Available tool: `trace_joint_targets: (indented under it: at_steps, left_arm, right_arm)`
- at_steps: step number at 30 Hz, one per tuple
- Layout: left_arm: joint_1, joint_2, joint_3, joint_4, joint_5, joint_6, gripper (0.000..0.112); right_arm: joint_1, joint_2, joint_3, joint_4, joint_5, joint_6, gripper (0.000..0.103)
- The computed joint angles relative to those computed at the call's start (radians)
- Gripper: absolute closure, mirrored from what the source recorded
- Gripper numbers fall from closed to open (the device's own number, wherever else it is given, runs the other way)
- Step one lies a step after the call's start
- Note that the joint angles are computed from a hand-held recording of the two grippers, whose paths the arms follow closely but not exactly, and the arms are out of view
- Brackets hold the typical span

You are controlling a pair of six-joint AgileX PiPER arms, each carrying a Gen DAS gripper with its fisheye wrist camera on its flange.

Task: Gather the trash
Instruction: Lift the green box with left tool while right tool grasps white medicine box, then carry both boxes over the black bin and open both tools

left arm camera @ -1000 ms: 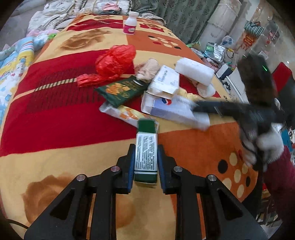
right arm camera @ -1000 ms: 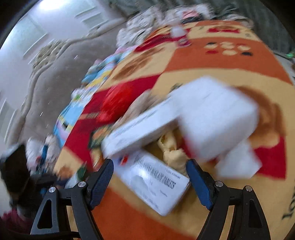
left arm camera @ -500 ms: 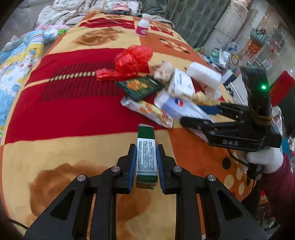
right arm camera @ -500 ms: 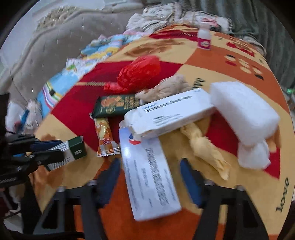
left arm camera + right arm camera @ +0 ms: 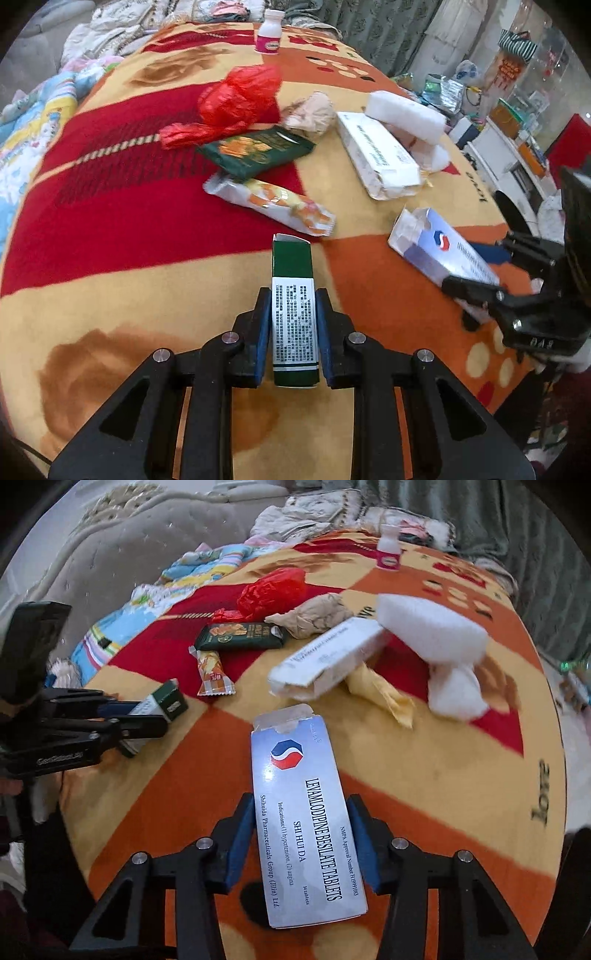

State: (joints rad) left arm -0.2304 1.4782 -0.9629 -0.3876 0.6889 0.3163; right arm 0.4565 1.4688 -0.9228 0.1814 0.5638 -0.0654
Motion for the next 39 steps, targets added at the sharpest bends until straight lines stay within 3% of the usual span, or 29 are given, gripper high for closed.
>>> trace_joint_targets:
  at_steps: [3,6,8,12,19,28,39]
  left_arm:
    - [-0.023,-0.036,0.011,-0.047,0.012,0.026,0.093]
    - [-0.077,-0.051,-0.001,-0.072,0.014,0.014,0.094]
    - [-0.140,-0.042,-0.027,-0.080,0.007,-0.017,0.094]
    - [-0.264,0.015,-0.109,-0.082,-0.007,-0.073,0.093]
    - [-0.471,0.219,-0.364,0.018,-0.010,-0.221,0.093]
    - [-0.605,0.483,-0.743,0.094,0.094,-0.318,0.093]
    - [-0.656,0.768,-1.181,0.014,0.258,-0.358,0.093]
  right_arm:
    - [0.013,-0.074,0.069,0.015,-0.035,0.000,0.055]
    - [0.074,-0.154,0.115,-0.229,-0.048,0.218,0.055]
    - [0.050,-0.203,0.134,-0.264,-0.029,0.248,0.055]
    - [-0.120,-0.286,0.165,-0.170,0.008,0.139,0.055]
    - [-0.477,-0.412,0.233,0.011,0.074,-0.129,0.055]
    - [-0.948,-0.362,0.242,0.245,0.117,-0.527,0.055]
    - [-1.192,-0.210,0.215,0.332,0.112,-0.697,0.055]
